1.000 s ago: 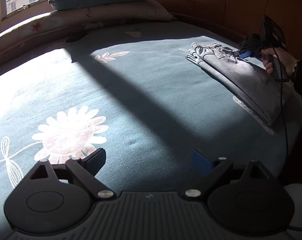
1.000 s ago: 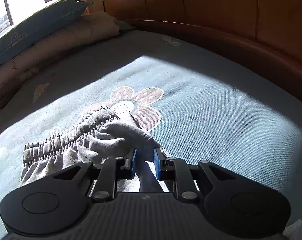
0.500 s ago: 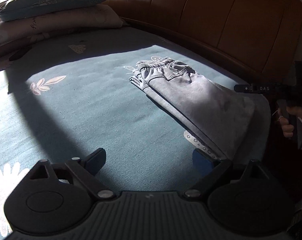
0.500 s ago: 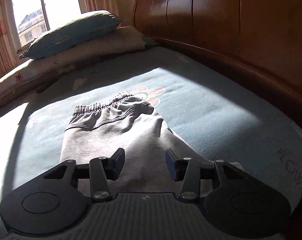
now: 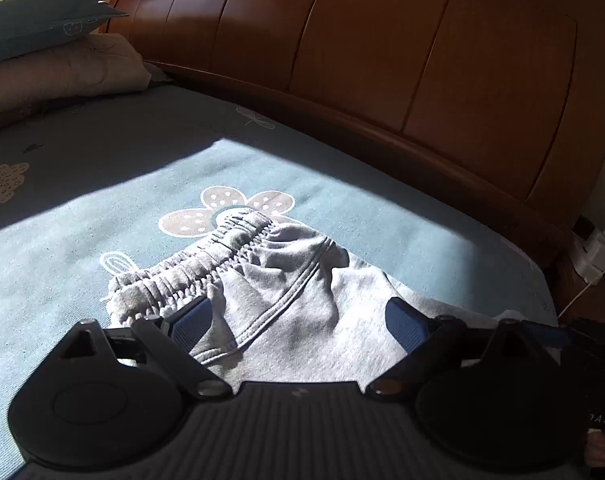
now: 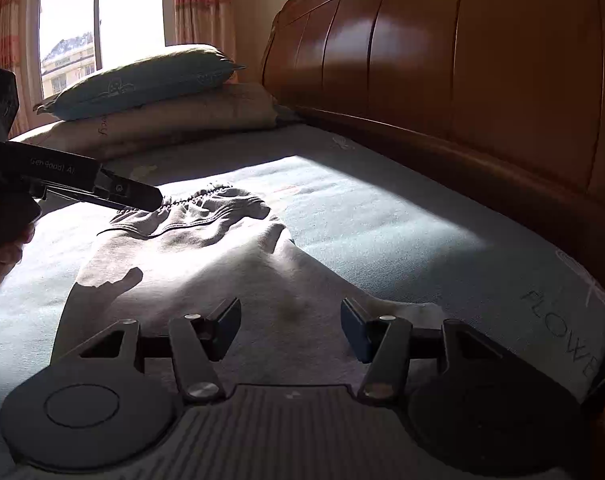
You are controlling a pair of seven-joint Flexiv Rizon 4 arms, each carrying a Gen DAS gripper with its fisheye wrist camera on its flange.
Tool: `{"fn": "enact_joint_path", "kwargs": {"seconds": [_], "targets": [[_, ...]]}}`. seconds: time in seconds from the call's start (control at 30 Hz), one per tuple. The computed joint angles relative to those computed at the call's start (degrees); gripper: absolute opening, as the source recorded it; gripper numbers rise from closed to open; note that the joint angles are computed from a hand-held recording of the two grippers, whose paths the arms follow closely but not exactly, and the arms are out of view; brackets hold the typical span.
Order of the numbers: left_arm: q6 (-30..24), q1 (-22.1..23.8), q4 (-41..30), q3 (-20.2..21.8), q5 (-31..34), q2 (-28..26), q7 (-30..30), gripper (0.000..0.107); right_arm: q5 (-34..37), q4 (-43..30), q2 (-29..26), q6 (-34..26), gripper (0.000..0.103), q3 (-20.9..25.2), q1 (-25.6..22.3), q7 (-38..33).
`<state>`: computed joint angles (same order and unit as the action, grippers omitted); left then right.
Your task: Fold clothes
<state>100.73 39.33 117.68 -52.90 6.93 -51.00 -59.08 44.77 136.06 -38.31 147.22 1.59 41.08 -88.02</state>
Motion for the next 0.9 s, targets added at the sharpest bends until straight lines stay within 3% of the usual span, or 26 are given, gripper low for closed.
{"fn": "enact_joint_path", "kwargs": {"seconds": [0.13, 0.3, 0.4, 0.43, 0.47, 0.53, 0.63, 0.7, 0.8, 0.9], "targets": [[-3.40, -1.49, -4.06, 1.40, -3.32, -2.53, -0.47, 0.093, -13.23, 0.80, -0.06, 1.83, 0.060, 2.66, -8.87, 6.86], [-5.52, 2.35, -4.10, -2.56, -4.36, -6.45, 2.77, 0.092, -22.49, -1.21, -2.54, -0.40, 0.060, 3.51, -14.32, 13.43], [-8.28, 3.82, -4.01, -3.87, -6.32, -6.07, 3.45, 0.085, -24.85, -0.70, -6.63, 5.46, 0.048, 3.83, -16.50, 16.36], [-8.89, 4.01, -3.86, -4.02, -7.07, -5.66, 3.61, 0.085, -24.39, -0.11, -7.15, 7.03, 0.042, 3.93, -16.86, 17.52], [-9.42, 4.03, -3.53, -3.95, -7.81, -4.78, 3.61, 0.085, -22.94, 0.30, -7.25, 7.67, 0.043, 3.71, -16.61, 18.45], [-8.83, 3.35, -2.64, -3.15, -8.80, -2.05, 3.29, 0.085, -17.69, 0.86, -5.69, 4.54, 0.055, 1.86, -14.01, 18.50], [-8.18, 4.30, -2.22, -5.64, -8.36, -1.98, 4.75, 0.087, -17.91, 3.32, -5.21, 8.55, 0.055, 2.40, -14.43, 19.88], [-10.33, 4.23, -3.71, -7.72, -8.55, -3.11, 6.20, 0.088, -14.71, 3.42, -4.58, 8.49, 0.059, 1.60, -12.05, 19.03], [-14.42, 0.90, -7.60, -7.82, -11.39, -3.50, 8.02, 0.088, -8.26, 2.62, -3.31, 6.39, 0.066, -0.07, -7.60, 16.33], [-15.51, -5.26, -11.75, -4.12, -14.66, -2.99, 8.46, 0.088, -2.15, 0.33, -2.05, 1.19, 0.069, -2.25, -3.51, 12.30]]}}
